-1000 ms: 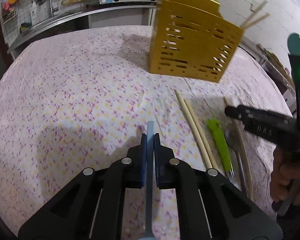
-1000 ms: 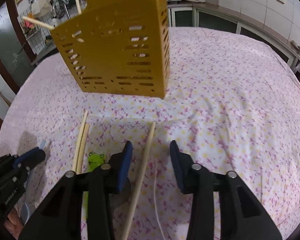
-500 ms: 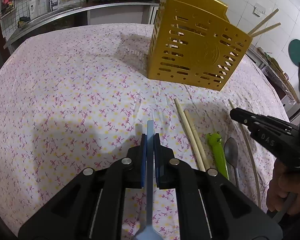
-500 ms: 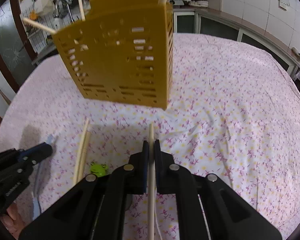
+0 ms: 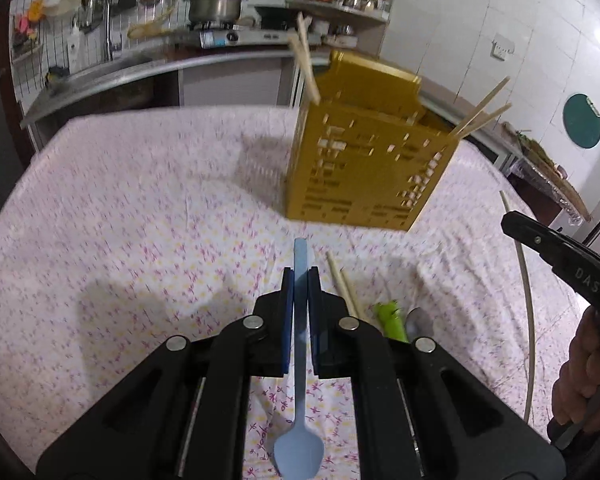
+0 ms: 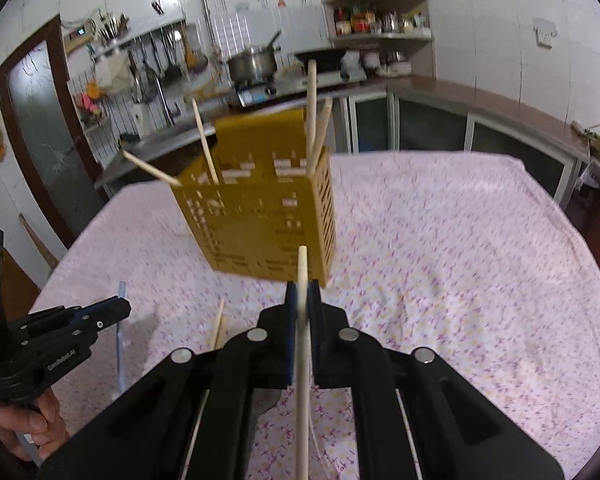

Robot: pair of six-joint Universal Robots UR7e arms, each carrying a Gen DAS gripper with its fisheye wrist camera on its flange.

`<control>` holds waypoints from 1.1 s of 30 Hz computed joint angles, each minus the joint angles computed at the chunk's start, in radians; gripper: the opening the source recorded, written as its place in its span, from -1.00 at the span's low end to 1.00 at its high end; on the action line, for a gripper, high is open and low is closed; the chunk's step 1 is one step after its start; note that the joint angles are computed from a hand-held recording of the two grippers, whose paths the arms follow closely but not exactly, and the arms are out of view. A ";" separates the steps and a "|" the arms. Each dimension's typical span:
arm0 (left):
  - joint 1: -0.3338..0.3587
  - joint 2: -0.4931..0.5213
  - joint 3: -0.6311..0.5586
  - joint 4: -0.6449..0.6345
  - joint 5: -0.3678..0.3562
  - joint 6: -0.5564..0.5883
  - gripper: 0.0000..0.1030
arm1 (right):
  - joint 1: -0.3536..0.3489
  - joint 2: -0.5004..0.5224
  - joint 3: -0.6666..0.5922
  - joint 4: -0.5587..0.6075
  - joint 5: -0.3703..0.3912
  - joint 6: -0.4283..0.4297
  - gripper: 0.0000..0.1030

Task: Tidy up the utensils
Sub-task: 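Lift the blue spoon over the yellow holder with the left gripper while the right gripper carries its chopstick there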

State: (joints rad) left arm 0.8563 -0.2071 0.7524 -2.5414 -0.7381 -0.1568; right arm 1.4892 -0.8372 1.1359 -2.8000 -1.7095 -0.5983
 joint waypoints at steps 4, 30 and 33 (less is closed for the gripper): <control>-0.022 -0.010 0.022 -0.060 0.019 0.049 -0.90 | 0.001 -0.044 0.049 -0.055 0.032 -0.008 -0.88; -0.083 -0.055 0.098 -0.201 0.047 0.157 -0.90 | 0.002 -0.152 0.185 -0.188 0.118 -0.035 -0.88; -0.085 -0.052 0.086 -0.218 0.048 0.176 -0.90 | 0.004 -0.155 0.188 -0.195 0.121 -0.040 -0.88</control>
